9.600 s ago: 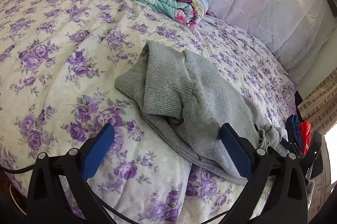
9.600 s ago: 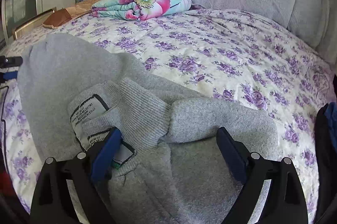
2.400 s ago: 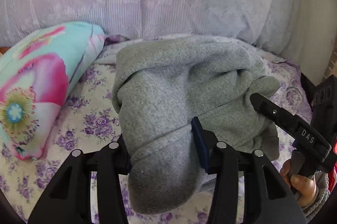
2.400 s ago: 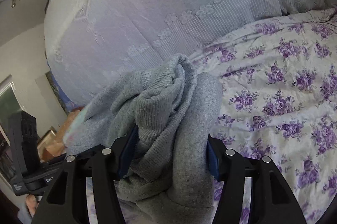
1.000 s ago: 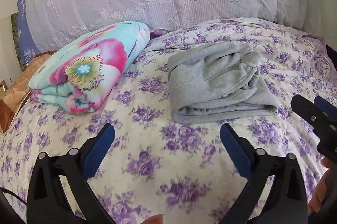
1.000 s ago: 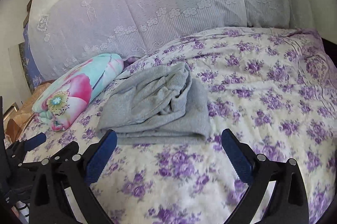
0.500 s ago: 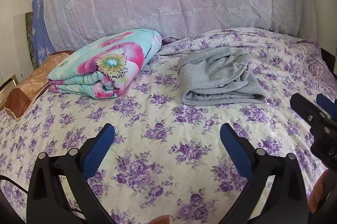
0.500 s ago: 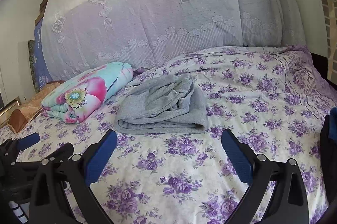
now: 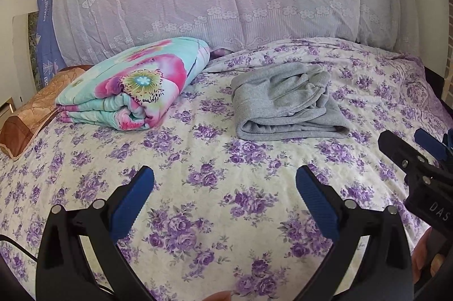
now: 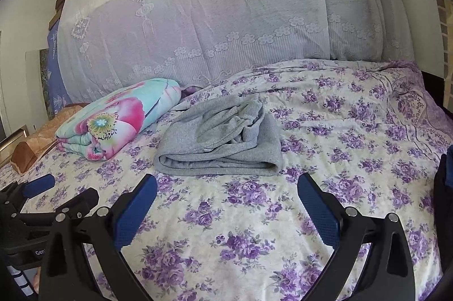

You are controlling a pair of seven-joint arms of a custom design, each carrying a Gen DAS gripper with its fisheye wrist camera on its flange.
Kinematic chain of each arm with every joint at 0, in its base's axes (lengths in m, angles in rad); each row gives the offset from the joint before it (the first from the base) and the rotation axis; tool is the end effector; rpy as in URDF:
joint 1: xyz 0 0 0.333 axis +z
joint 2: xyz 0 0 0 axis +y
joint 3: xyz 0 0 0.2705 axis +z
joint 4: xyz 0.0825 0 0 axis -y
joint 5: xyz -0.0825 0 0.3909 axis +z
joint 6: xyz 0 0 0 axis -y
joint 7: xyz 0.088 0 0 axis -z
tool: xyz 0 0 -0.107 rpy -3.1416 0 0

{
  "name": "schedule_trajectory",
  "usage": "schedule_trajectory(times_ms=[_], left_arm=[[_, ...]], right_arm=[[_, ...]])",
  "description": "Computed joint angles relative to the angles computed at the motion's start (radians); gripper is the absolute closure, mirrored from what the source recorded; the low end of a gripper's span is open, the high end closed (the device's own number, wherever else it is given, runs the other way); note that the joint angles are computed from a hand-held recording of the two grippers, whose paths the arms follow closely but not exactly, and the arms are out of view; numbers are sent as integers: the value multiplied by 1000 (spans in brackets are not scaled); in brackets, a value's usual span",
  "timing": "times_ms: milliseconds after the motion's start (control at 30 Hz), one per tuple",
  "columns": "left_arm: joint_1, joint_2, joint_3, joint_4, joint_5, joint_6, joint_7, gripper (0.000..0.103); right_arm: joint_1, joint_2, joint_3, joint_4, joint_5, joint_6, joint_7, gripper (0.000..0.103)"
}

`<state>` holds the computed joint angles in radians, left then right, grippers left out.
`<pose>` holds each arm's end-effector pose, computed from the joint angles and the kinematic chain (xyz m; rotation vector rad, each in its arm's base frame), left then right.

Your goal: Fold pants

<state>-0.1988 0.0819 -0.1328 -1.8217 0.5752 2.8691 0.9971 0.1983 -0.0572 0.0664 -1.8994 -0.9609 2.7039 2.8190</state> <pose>0.5920 -0.2333 0.5499 -1.4253 1.7949 -0.9436 0.5717 0.1850 0.5653 -1.3395 1.7640 -0.9410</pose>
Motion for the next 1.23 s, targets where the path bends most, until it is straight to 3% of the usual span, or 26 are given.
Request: schedule_trajectory(times_ms=[600, 767, 1233], left_arm=[[-3, 2, -5, -13, -37, 20, 53, 5], [-12, -6, 9, -25, 60, 54, -11, 5], [-3, 3, -6, -14, -79, 28, 99, 5]], right_arm=[[4, 6, -2, 0, 19, -2, -14, 3], [5, 6, -2, 0, 21, -2, -15, 3], [5, 7, -3, 1, 30, -1, -23, 3]])
